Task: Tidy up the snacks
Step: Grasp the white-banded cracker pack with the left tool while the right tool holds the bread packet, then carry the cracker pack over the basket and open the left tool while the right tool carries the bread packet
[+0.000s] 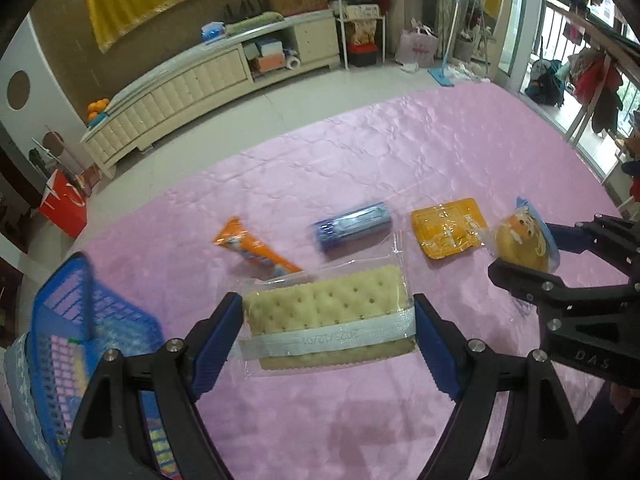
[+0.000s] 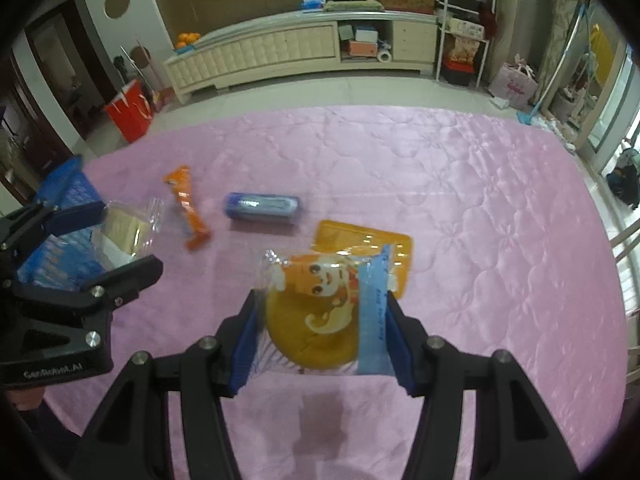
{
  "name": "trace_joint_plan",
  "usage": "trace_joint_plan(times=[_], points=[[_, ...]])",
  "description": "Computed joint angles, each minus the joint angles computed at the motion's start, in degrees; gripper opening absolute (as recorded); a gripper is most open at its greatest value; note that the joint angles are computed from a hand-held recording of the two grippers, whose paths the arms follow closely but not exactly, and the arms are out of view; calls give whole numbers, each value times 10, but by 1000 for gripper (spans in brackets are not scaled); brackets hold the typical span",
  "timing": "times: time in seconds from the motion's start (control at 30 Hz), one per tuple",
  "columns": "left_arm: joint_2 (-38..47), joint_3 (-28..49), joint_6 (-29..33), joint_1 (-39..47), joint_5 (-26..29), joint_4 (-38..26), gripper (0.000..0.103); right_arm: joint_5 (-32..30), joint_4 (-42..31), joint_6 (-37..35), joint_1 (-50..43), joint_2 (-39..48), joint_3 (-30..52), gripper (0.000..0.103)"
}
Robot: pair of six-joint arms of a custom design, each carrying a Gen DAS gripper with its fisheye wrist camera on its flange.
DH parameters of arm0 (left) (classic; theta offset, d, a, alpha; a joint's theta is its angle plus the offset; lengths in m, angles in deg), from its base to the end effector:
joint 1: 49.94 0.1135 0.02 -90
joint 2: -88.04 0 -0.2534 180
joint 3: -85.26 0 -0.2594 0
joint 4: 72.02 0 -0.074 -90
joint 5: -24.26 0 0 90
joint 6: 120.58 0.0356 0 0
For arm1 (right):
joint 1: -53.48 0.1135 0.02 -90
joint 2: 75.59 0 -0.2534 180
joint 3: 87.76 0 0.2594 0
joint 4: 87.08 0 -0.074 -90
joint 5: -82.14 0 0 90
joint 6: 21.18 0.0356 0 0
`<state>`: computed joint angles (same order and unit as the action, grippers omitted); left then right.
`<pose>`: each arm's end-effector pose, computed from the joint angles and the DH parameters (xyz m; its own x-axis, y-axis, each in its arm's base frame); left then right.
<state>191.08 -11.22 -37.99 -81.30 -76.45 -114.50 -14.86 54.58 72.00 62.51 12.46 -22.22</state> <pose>0.3218 -0.1884 0.1775 -0.8040 0.3416 -0.4867 0.3360 0.9363 0.1022 0.2998 0.0520 0.1720 -0.8731 -0.0830 -0.4804 -0.1662 0.9770 0.1333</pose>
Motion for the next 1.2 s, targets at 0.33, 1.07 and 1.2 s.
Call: trace_joint_plan(times=[0.33,1.07,1.2], points=[[-174,-102,45,59,10,-18,82,67,-72,57,133,-55,60,61],[-378,-196,241,386,142,-82,82,85,-94,140,321,75,243,62],[-368,-188,260,435,169,-83,82,96,-102,136,341,113,285,62]])
